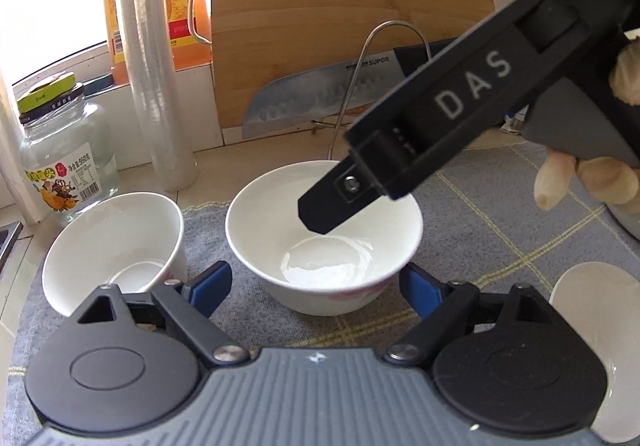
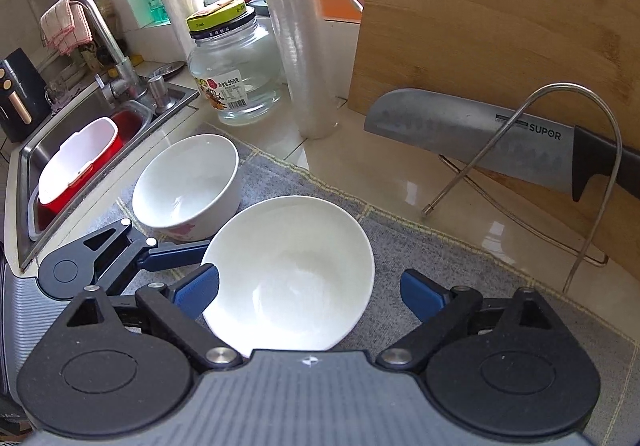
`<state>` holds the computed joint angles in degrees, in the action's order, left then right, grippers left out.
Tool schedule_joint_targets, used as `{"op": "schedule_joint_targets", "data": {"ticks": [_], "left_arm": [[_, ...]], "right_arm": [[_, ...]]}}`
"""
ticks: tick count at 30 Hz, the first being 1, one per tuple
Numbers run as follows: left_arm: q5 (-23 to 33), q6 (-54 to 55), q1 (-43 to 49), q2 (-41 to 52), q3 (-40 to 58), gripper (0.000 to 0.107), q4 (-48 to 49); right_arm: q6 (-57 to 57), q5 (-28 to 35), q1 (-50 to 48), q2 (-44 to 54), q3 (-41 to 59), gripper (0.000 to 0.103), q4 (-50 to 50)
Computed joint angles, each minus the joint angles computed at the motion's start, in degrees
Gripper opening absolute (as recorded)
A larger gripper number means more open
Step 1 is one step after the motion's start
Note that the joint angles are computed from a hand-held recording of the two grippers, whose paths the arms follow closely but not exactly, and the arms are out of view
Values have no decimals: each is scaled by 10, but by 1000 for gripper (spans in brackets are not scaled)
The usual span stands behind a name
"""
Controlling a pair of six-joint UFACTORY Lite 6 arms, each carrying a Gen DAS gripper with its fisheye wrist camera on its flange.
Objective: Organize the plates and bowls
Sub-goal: 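Carry the held bowl with the right tool toward another white bowl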
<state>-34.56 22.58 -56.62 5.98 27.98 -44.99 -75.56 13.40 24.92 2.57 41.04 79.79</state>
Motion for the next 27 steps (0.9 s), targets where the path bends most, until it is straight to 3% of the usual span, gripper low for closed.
{"op": "schedule_joint_targets", "data": {"ticks": [12, 27], "left_arm": [[-1, -23, 4, -6, -9, 86, 30], [-4, -28, 12, -3, -8, 86, 59]], "right_arm": [[-65, -1, 1, 59, 38, 76, 66], [-78, 11, -7, 78, 54, 74, 76]]}}
